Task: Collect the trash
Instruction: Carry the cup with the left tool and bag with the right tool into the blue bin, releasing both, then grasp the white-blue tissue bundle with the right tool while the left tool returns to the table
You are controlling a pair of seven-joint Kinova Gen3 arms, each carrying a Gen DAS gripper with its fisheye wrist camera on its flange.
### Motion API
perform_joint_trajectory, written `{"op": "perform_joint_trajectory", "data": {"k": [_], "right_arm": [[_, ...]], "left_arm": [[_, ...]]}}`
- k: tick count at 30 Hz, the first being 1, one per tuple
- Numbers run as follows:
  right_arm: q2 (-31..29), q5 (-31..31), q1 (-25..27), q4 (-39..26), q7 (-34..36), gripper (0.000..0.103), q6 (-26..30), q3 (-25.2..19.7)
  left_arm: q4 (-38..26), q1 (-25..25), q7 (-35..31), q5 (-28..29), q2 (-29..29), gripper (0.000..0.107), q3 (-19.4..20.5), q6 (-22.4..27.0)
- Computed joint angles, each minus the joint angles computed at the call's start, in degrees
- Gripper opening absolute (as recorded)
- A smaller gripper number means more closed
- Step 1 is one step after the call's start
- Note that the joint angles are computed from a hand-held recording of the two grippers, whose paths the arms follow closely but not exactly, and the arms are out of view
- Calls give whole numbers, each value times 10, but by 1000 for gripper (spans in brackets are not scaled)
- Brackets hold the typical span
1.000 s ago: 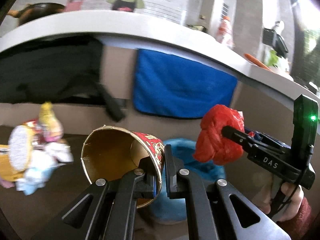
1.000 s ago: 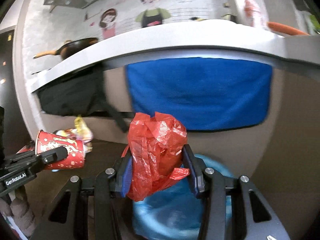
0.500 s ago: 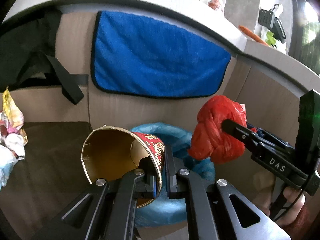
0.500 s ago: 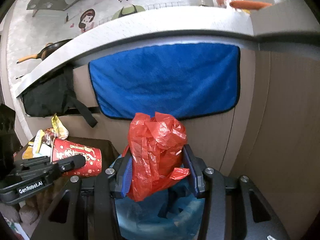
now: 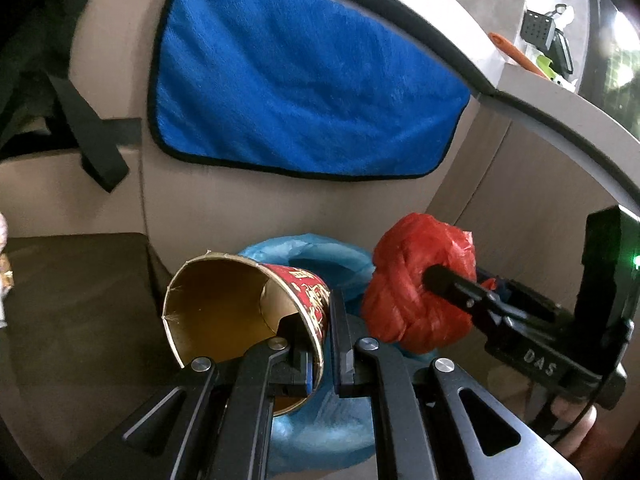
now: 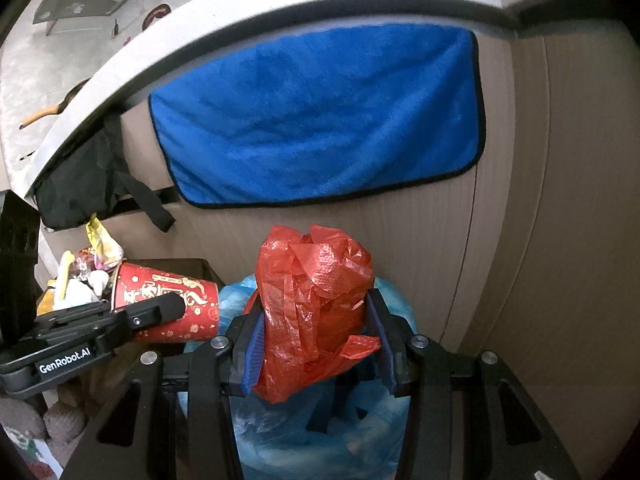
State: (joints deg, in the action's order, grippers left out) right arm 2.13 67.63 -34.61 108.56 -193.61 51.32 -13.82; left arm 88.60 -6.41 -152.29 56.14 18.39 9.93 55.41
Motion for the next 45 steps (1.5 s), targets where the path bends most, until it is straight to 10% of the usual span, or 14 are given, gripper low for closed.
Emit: {"op": "perform_joint_trajectory", "data": {"k": [3, 24, 34, 41, 45], "right_arm": [[2, 12, -1, 6, -18, 64, 2, 1], [2, 1, -25, -25, -13, 70, 43, -23], [80, 24, -108, -149, 78, 70, 86, -11], [162, -16, -147, -263, 171, 70, 17, 40], [230, -43, -96, -359, 264, 70, 17, -32]], "left_arm": [[-31, -5, 27, -4, 27, 64, 2, 31], [5, -100, 10, 31, -17, 65, -47, 58], [73, -178, -97, 68, -72, 65, -121, -52], [-4, -268, -59, 64, -2, 65, -137, -26], [-31, -307, -49, 60, 30, 65, -121, -29]]}}
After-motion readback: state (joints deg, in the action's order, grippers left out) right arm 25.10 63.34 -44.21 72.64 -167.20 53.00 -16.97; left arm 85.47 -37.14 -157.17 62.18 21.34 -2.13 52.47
